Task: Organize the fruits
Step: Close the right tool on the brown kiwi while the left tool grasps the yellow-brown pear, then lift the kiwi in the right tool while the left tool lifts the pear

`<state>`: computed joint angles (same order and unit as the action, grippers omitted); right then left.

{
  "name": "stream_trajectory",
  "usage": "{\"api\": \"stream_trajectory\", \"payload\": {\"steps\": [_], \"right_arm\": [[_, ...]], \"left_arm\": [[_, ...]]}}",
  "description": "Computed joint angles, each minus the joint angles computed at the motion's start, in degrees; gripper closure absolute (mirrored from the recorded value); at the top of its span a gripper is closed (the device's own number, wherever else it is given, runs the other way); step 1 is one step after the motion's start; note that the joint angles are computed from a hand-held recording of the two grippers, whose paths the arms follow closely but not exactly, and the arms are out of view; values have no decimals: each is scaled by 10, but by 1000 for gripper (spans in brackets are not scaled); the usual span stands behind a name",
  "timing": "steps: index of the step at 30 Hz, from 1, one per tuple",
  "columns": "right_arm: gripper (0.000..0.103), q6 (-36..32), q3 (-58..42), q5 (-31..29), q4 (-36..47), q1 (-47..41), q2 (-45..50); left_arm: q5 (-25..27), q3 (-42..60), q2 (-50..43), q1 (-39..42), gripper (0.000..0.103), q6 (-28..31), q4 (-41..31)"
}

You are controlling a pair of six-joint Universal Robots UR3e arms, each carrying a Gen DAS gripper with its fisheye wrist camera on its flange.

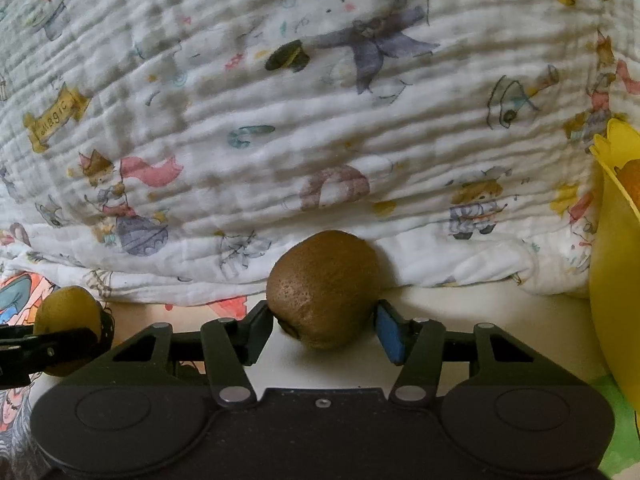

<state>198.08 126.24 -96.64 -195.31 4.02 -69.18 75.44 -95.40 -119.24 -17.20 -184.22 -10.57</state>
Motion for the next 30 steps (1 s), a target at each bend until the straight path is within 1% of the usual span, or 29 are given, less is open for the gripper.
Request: {"api": "stream_trajectory", "payload": {"steps": [5, 12, 17, 21, 30], "right_arm": [[45, -5, 12, 16, -7, -8, -4], [40, 5, 19, 35, -7, -27, -18], [43, 18, 16, 27, -8, -26, -17], [44, 29, 24, 24, -31, -24, -10], [45, 12, 83, 77, -82, -54, -31]], "left_arm": [[2, 7, -6, -2, 43, -12, 0], [9, 11, -9, -5, 44, -16, 0], [11, 9, -7, -6, 44, -19, -1], [10, 5, -4, -6, 44, -21, 0], [-2, -10, 11, -2, 44, -17, -8]]}}
